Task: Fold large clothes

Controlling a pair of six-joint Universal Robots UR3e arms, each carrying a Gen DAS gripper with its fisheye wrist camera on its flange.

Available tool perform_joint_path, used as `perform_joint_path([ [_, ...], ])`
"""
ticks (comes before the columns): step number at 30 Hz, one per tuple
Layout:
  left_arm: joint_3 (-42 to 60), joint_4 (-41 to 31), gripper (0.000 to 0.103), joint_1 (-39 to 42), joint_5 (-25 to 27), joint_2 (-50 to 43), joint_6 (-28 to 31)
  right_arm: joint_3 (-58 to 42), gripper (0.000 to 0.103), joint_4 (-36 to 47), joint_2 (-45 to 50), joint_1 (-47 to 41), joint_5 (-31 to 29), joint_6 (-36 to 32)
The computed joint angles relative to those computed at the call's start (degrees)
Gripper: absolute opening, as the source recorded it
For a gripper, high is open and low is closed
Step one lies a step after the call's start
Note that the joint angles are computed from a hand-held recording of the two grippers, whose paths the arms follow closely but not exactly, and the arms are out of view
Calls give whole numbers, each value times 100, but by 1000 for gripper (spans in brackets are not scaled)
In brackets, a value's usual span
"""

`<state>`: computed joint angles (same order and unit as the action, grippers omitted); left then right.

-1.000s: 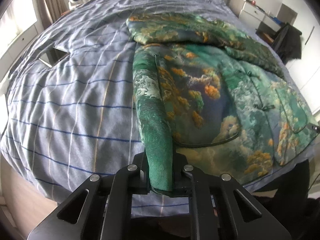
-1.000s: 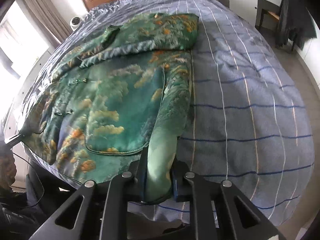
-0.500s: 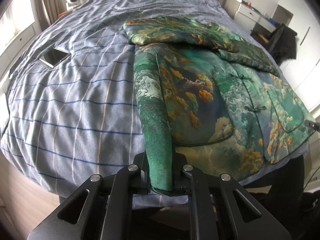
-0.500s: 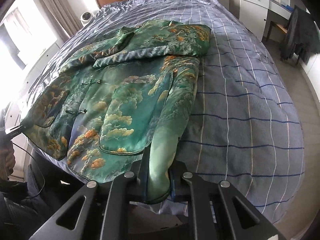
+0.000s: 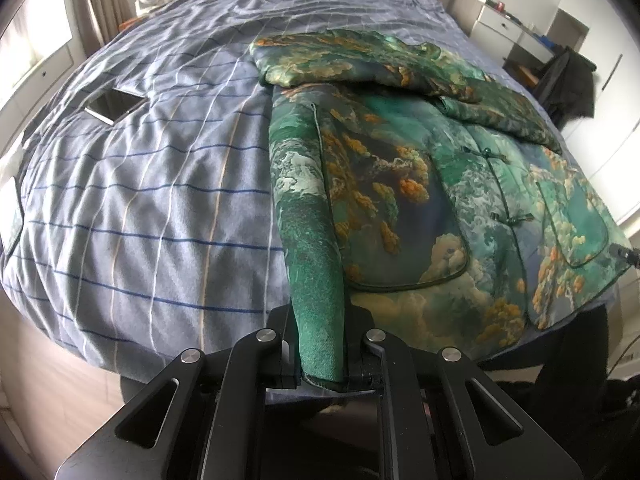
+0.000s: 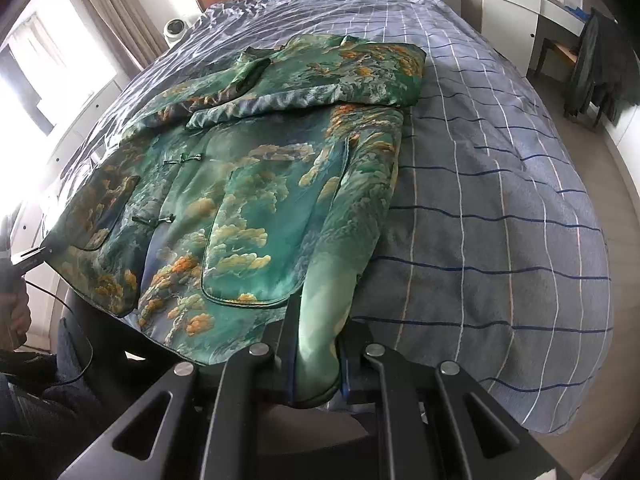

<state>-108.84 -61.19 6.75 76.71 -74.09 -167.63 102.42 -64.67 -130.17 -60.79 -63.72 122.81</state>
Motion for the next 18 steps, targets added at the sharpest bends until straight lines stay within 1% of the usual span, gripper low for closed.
perform_joint_path([
  [8,-46,-85,11,26,-6,117,21,7,15,88,-23,-41,-35,-93],
  [11,-34,-93,11,8,10,109,18,0,15,41,11,39,-55,-34],
  [18,-36,-366,11,126,6,208,191,-103,15,122,95,168,-138,-68],
])
